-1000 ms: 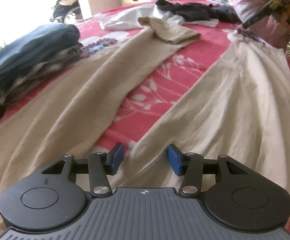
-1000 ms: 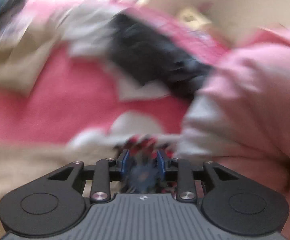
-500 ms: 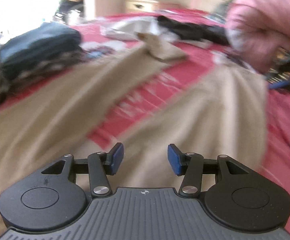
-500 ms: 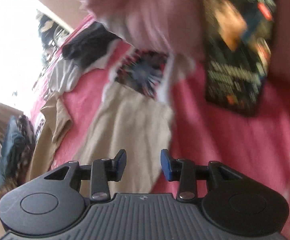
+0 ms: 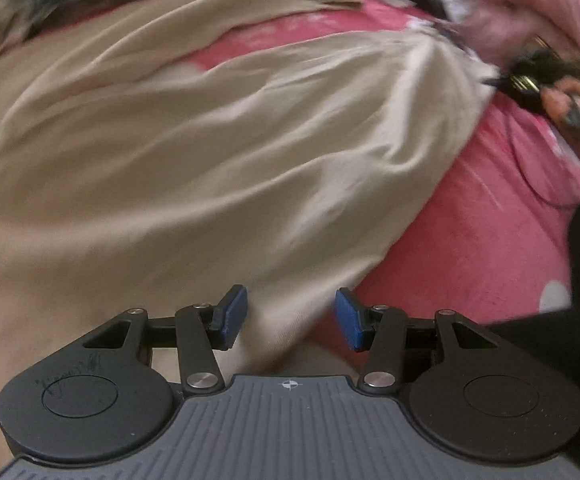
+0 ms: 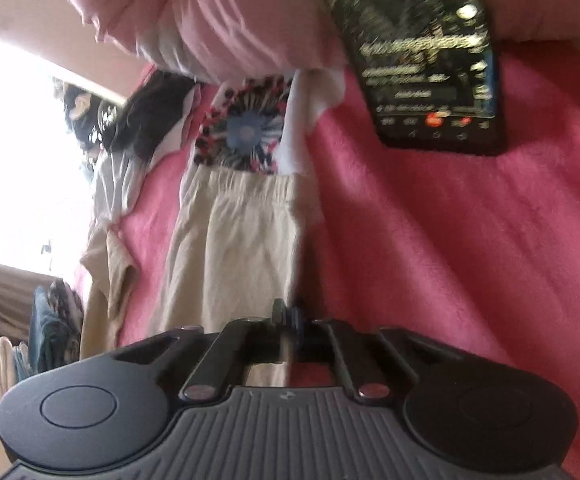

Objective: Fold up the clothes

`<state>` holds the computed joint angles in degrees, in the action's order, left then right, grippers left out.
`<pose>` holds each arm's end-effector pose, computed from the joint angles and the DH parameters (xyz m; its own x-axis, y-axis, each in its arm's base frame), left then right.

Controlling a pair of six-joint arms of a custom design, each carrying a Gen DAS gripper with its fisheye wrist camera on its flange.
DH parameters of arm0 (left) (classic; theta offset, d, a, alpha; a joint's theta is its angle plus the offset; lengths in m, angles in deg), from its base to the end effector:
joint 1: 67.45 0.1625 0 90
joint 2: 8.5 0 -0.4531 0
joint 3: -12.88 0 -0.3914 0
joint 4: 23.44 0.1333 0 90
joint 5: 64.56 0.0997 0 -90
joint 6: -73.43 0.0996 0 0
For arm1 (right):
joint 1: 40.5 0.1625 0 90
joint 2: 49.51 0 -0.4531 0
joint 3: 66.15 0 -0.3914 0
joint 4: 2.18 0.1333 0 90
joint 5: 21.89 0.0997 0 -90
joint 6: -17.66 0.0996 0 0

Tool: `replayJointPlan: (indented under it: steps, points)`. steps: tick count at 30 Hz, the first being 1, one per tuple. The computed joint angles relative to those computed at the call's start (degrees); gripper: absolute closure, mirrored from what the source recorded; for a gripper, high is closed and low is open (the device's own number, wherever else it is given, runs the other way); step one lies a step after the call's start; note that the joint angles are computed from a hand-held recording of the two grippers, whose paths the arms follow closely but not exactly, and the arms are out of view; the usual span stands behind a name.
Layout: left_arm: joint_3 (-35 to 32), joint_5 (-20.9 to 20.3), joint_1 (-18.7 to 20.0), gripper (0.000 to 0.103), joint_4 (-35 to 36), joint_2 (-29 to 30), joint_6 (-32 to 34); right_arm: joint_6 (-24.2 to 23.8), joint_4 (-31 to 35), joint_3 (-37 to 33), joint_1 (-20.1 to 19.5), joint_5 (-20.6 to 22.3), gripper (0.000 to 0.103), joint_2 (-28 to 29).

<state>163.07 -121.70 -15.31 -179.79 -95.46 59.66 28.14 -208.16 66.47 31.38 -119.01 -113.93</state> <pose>-0.0389 -0.3553 0.1874 -0.8076 0.2904 -0.5133 0.4330 0.8828 -0.1818 -0.0347 -0.4949 0.2152 -0.8613 0.5054 -0.0528 0.3719 0.5560 -0.7434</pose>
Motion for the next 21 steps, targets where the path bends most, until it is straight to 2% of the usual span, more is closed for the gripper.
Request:
replayJointPlan:
  steps: [3, 5, 7, 9, 12, 15, 16, 19, 20, 21]
  points:
    - [2.29, 1.55, -0.81, 0.054, 2.66, -4.96, -5.68, -1.16, -7.96, 3.74, 1.55, -1.02, 0.1, -1.15]
    - [3.27, 2.43, -1.14, 0.054, 5.33, -8.07, -8.6, -1.58, -10.37, 5.79, 2.32, -3.4, 0.101, -2.24]
    - [3.95, 3.23, -1.11, 0.054, 7.65, -10.46, -10.76, -0.26, -8.84, 6.24, 1.22, -5.12, 0.101, -2.56]
    - [4.2, 3.18, -0.83, 0.054, 8.98, -12.3, -12.48, 1.28, -7.89, 6.41, -1.01, -4.23, 0.101, -2.24]
    - [4.46, 3.13, -0.78, 0.054, 9.84, -15.3, -16.73, 3.68, -9.96, 7.37, -1.89, -3.29, 0.101, -1.58]
    - [5.46, 3.22, -1.6, 0.054, 13.31, -21.63, -23.49, 2.2, -10.13, 7.04, -1.3, -4.1, 0.1, -1.16]
    - [5.78, 3.79, -2.36, 0.054, 15.31, -23.77, -25.9, 1.95, -10.36, 7.56, -1.95, -2.76, 0.1, -1.59]
    - [6.69, 6.41, -5.54, 0.054, 23.31, -30.13, -33.93, 1.38, -10.72, 9.08, -4.03, 2.09, 0.089, -2.97]
    - [6.94, 6.99, -5.78, 0.054, 24.66, -31.01, -36.58, 1.27, -10.65, 9.5, -4.72, 3.76, 0.078, -3.41]
    - [7.23, 7.28, -5.56, 0.054, 25.15, -31.62, -38.8, 1.73, -9.6, 9.39, -5.14, 4.69, 0.076, -3.55]
